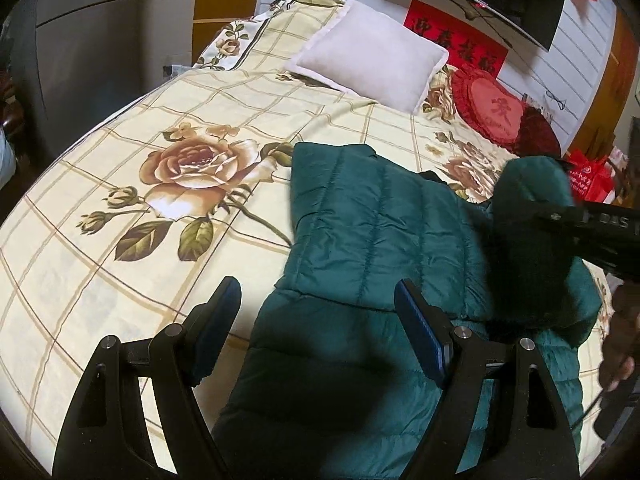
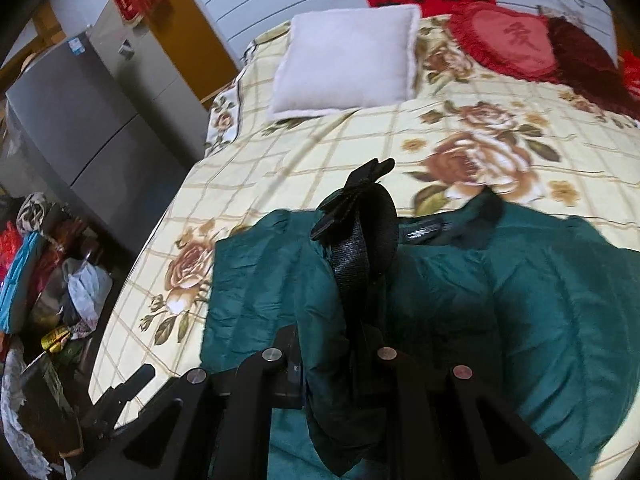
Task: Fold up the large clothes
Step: 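Carry the sleeve over the folded jacket body with the right tool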
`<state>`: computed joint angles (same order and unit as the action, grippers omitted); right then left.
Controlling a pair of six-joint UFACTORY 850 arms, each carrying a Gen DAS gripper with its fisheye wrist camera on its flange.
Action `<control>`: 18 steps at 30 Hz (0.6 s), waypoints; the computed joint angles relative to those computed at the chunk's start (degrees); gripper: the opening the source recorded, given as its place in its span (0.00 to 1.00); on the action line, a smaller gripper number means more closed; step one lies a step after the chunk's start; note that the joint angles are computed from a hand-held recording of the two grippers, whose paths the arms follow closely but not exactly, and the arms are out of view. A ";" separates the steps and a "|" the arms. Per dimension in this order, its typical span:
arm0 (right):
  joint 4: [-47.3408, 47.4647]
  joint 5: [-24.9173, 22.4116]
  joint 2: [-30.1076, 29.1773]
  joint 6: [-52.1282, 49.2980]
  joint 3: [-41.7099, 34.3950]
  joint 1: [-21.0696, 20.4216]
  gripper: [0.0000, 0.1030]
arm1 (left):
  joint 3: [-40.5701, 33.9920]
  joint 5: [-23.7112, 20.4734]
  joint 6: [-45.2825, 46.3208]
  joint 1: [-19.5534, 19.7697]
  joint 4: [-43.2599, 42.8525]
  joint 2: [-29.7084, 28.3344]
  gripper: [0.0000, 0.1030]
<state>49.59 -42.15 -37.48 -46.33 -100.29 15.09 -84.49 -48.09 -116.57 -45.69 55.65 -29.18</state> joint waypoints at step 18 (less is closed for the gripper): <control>6.31 -8.57 -6.06 -1.93 -4.35 1.37 0.62 | 1.84 2.47 -2.58 -0.22 0.64 0.11 0.77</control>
